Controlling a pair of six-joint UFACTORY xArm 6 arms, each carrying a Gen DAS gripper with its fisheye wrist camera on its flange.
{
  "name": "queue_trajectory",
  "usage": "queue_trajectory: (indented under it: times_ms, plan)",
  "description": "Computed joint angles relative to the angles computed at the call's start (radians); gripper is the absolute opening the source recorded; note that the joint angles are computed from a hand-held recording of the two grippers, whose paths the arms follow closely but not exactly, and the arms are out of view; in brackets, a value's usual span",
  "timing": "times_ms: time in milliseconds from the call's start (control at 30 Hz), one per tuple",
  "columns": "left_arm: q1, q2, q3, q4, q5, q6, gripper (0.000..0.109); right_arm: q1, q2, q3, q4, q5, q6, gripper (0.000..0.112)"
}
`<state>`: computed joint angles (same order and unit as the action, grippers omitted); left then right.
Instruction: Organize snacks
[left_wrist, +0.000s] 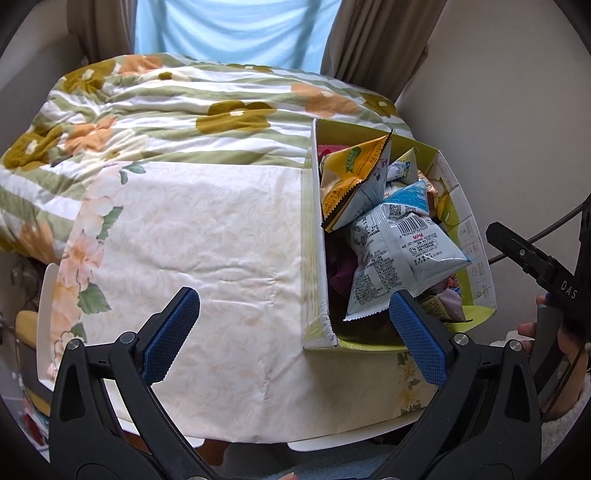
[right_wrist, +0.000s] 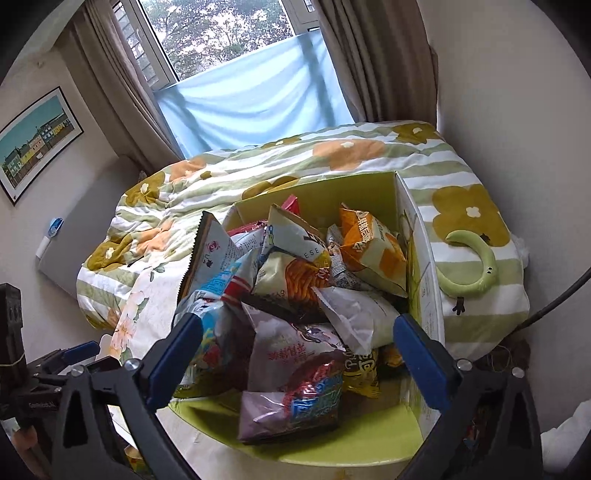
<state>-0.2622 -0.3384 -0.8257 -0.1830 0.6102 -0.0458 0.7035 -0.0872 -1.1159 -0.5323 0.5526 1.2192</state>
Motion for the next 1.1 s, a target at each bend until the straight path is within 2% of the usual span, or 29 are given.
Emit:
queue_trajectory:
  times_ms: [200,367,500,667,833,1100]
  plan:
    - [0.024,-0.133,0.042,0.008,-0.004,0.062,0.102,0.114,-0.042,-0.067,-0.186,0.163,0.148,0.103]
    - [0.048,-0.311,0.105,0.102,-0.028,0.06,0.102,0.27,-0.038,-0.174,-0.323,0.389,0.238,0.103]
    - [0.06,-0.469,0.171,0.229,-0.054,0.012,0.102,0.385,-0.015,-0.258,-0.376,0.563,0.282,0.103]
    - [0.071,-0.615,0.222,0.246,-0.023,0.046,0.102,0.507,0.03,-0.337,-0.435,0.732,0.335,0.103]
    - [0.085,-0.714,0.267,0.209,0.02,0.069,0.102,0.568,0.061,-0.378,-0.436,0.823,0.355,0.103]
    - [0.079,-0.769,0.296,0.207,0.043,0.062,0.102,0.6,0.087,-0.408,-0.436,0.86,0.362,0.102]
